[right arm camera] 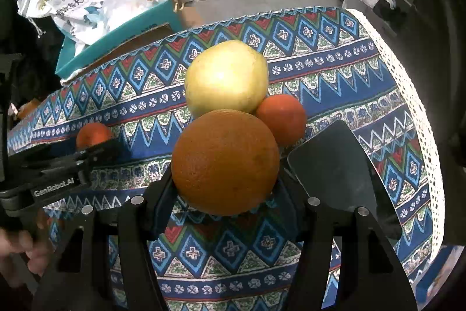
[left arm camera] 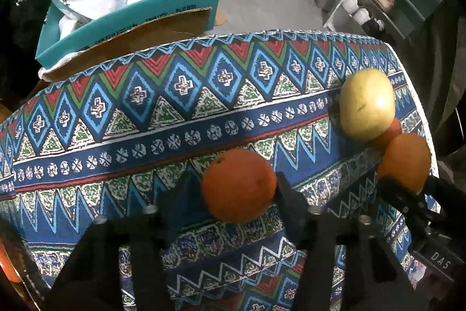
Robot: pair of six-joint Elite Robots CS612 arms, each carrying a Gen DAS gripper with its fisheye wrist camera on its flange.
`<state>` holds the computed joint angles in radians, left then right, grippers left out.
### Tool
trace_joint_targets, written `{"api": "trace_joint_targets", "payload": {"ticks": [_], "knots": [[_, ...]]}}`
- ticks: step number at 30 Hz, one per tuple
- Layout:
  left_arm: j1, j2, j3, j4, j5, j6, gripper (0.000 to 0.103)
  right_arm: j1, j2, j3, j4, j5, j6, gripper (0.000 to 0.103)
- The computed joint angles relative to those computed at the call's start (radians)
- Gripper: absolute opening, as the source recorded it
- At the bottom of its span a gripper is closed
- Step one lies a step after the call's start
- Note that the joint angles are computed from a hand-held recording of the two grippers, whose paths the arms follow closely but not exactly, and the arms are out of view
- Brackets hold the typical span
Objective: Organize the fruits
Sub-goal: 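Close the left tool on its orange while the right tool grasps the large orange, then carry the orange with the left tool while the right tool carries its orange to the bowl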
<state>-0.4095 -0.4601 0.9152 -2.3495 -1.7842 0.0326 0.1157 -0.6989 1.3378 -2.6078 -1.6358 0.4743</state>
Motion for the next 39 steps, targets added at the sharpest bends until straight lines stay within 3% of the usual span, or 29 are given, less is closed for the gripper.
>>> {"api": "trace_joint_targets", "payload": {"ticks": [15,39], "knots": [[0.010,-0.063,0.095,-0.119,0.011,0.029,0.046,0.023,0.000,-0.026,0.002,-0.069,-0.081,0.062],[0.025,-0.227,0.297,-0.328,0.029,0.023,0.046,0.059,-0.073,0.004,-0.117,-0.112,-0.156,0.062]]}}
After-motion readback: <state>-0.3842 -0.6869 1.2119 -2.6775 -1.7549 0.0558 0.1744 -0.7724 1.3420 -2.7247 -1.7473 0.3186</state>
